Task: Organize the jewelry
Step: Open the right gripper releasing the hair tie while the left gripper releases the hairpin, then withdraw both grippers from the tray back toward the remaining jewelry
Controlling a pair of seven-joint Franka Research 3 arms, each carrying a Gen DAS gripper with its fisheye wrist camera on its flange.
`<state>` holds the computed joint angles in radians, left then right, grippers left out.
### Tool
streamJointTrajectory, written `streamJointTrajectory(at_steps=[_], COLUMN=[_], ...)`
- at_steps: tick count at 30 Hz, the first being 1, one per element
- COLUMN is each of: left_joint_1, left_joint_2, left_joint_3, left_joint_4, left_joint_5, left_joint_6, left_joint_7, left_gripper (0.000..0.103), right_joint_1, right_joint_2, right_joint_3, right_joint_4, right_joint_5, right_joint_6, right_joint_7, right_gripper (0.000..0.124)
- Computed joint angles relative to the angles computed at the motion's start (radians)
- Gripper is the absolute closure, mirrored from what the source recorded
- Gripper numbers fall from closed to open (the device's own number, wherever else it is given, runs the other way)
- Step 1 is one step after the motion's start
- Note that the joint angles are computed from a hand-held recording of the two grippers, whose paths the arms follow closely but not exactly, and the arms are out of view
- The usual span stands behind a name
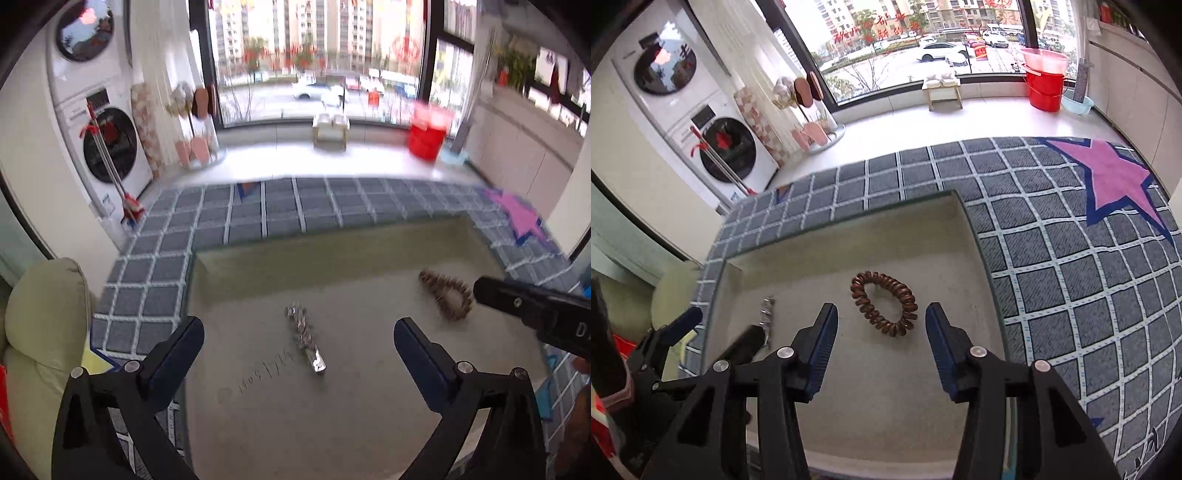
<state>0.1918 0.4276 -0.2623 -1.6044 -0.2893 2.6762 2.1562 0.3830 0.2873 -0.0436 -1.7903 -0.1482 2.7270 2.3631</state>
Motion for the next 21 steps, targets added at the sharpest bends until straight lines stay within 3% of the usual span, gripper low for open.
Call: streamJointTrajectory(at_steps=[6, 8, 10, 15, 17, 21], left_joint_1=[0.042, 0.067, 0.08, 0.073, 0.07, 0.046], left_joint_2=[-0.076, -0.111, -0.149, -0.231, -0.263, -0.326], left_joint_3=[-0.022, -0.033, -0.026, 0.029, 0.057, 0.116], left_joint_4=[-0.07, -0.101, -0.131, -0.198, -0.225, -0.3], left_joint_5=[-0.09, -0.156, -0.218, -0.31, -0.344, -0.37], left_joint_6=[0.01, -0.001, -0.035, -0.133, -0.179, -0.201], left_joint_7=[0.063, 0.121, 0.173, 0.227, 0.243, 0.284], left_gripper=[0.0, 0.0, 0.0, 0.0, 0.0, 0.0], right_joint_1=[0.003, 0.002, 0.003, -0.003, -0.011, -0.051], right_joint_2=[-0.066, -0.094, -0.128, -0.217, -0.258, -0.335], right_joint_3=[0.005, 0.014, 0.022, 0.047, 0.062, 0.112], right_joint_4=[-0.065, -0.097, -0.137, -0.235, -0.274, -0.348], right_joint_5=[-0.015, -0.023, -0.037, -0.113, -0.179, -0.304], right_joint_6=[0.025, 0.042, 0.064, 0.107, 0.117, 0.141], right_joint_7=[0.039, 0.045, 0.056, 0.123, 0.177, 0.291], right_gripper=[0.059, 0.045, 0.043, 0.042, 0.024, 0.021])
